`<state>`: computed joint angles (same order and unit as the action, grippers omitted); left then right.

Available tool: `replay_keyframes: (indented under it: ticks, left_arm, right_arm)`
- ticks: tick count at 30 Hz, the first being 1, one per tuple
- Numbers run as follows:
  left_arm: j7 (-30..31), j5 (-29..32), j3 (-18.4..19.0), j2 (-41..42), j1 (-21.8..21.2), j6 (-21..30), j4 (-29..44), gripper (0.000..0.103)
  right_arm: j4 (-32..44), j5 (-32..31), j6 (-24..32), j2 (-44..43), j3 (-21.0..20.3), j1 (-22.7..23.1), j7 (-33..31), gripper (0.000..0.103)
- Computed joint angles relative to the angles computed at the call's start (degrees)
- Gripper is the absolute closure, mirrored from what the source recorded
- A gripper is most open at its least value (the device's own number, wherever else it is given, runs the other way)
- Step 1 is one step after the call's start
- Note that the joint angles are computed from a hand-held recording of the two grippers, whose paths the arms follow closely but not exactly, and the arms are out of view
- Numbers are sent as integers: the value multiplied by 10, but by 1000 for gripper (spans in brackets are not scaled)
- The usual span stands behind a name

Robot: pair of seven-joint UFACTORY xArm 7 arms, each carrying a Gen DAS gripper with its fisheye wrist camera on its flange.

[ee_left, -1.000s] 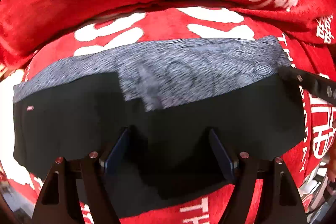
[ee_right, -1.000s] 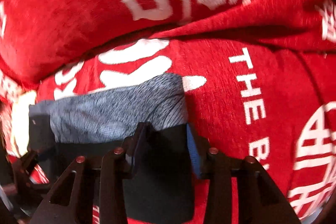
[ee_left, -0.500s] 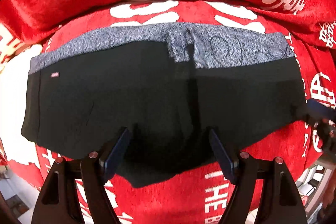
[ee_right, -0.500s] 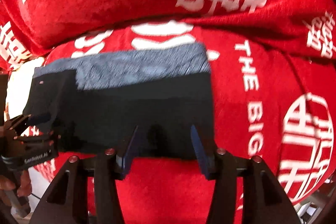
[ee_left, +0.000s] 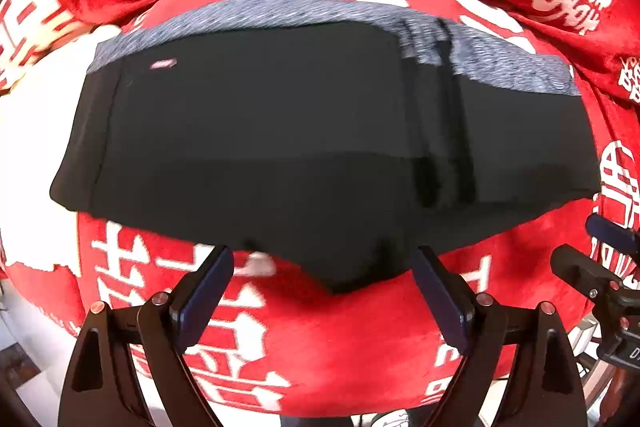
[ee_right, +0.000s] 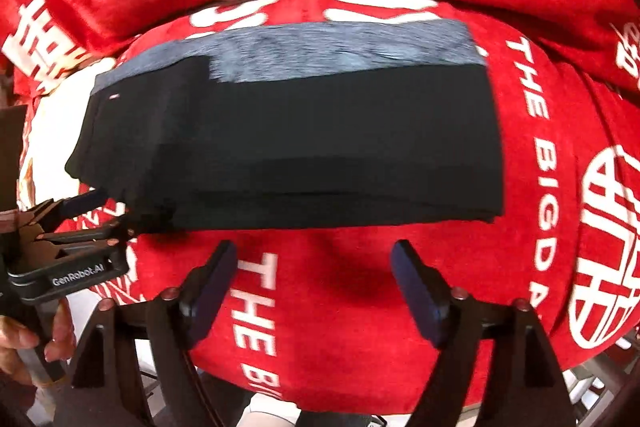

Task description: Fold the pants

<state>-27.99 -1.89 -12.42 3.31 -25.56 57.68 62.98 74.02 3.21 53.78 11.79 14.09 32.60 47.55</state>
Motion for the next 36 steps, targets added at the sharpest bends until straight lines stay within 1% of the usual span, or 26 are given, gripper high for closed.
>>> replay_keyframes:
  ticks: [2, 3, 4, 8, 12, 16, 20, 24, 29, 32, 34, 36]
  left_arm:
    - [6, -5, 5, -19, 7, -2, -24, 12]
    - [10, -8, 8, -27, 11, -4, -35, 12]
    - [15, -14, 12, -38, 16, -6, -49, 12]
    - [25, -24, 22, -73, 36, -11, -94, 12]
    - [50, -63, 36, -100, 57, -19, -133, 12]
    - [47, -60, 44, -127, 78, -22, -166, 12]
    - [75, -98, 63, -143, 96, -28, -194, 12]
    - [100, -126, 83, -173, 120, -62, -225, 12]
    - [107, -119, 105, -172, 163, -96, -226, 12]
    - [130, -157, 125, -160, 180, -108, -220, 12]
    - [141, -170, 126, -150, 186, -114, -216, 12]
    - [147, -179, 123, -140, 189, -108, -211, 12]
  right_arm:
    - [33, -24, 17, 23, 2, 14, 11, 13]
    - [54, -34, 29, 38, 3, 21, 12, 7]
    - [69, -34, 35, 50, 4, 25, 7, 5]
    - [137, -23, 68, 100, 7, 44, -8, 5]
    - [206, -25, 110, 150, 3, 68, -8, 5]
    - [264, -20, 136, 191, -2, 87, -9, 5]
    - [329, -21, 167, 233, -8, 108, -14, 5]
    - [393, -18, 200, 273, -13, 123, -22, 5]
    - [425, -13, 213, 295, -21, 133, -25, 5]
    - [424, -6, 206, 298, -23, 132, -24, 5]
    - [420, -2, 200, 297, -22, 131, -23, 5]
    - [421, 2, 198, 302, -21, 132, -21, 5]
